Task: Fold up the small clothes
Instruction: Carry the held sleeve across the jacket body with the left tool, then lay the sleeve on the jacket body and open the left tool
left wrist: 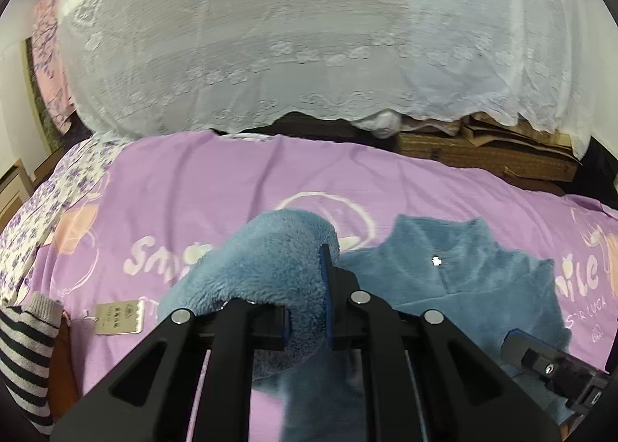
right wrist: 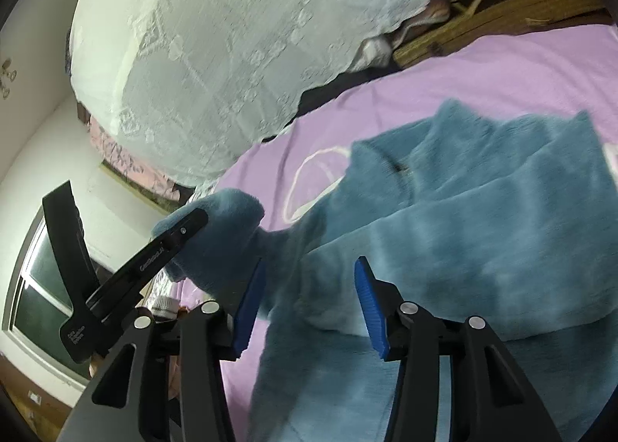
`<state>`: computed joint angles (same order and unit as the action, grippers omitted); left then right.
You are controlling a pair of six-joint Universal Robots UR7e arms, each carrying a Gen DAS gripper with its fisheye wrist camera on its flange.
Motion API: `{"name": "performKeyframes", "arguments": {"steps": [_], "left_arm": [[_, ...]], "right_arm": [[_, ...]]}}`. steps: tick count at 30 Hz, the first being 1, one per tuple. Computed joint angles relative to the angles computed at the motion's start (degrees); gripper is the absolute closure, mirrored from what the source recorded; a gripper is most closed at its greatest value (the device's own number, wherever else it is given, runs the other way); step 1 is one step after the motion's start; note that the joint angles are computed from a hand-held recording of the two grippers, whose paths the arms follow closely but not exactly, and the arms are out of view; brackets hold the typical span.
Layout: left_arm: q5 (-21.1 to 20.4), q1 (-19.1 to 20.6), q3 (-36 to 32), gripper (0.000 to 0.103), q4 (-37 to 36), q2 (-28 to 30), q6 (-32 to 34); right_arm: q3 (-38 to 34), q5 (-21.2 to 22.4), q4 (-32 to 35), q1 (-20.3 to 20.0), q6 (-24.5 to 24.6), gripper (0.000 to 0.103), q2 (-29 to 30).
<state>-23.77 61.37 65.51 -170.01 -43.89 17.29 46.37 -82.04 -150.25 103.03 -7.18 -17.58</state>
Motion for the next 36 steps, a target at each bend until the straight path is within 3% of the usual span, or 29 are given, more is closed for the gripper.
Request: {"name": "performKeyframes", "arguments": {"steps": [8, 17, 19, 20, 21, 26, 31, 36], "left_arm": [[-0.63, -0.44, -0.91, 0.093, 5.57, 3.6, -2.63], [-3.01, 0.64, 0.37, 0.09, 14.16, 5.96, -7.89], [-3.99, 1.03, 0.94, 0.07, 17.51, 5.54, -10.3], [-4.1, 1.09, 1.67, 0.051, 16.95, 5.33, -10.19], [-3.91, 0.97, 2.83, 0.04, 14.23, 5.1, -8.72], [-4.82, 0.05, 8.87, 0.016, 7.2, 1.64, -3.68], [-2.84, -0.61, 16.25, 0.012, -0.2, -3.38, 1.93], [-0.29, 1.27, 21.61, 0.011, -2.12, -9.28, -1.02]], "right_arm": [[-1.0, 2.57, -0.13, -1.93, 2.52, 0.051, -0.11], [-2.92, 2.16, 1.08, -2.52, 3.76, 0.051, 0.93], [-3.35, 1.71, 1.51, -2.44, 3.63, 0.051, 1.26], [-3.45, 1.48, 1.57, -2.4, 3.62, 0.051, 1.4], [-3.61, 1.25, 1.7, -2.4, 3.55, 0.051, 1.53], [-4.3, -0.1, 2.32, -2.23, 2.8, 0.051, 2.14], [-3.76, -1.9, 2.44, -1.08, -1.14, 0.051, 2.25], [-2.39, -5.84, 1.5, 1.77, -10.65, 0.051, 2.88]]}}
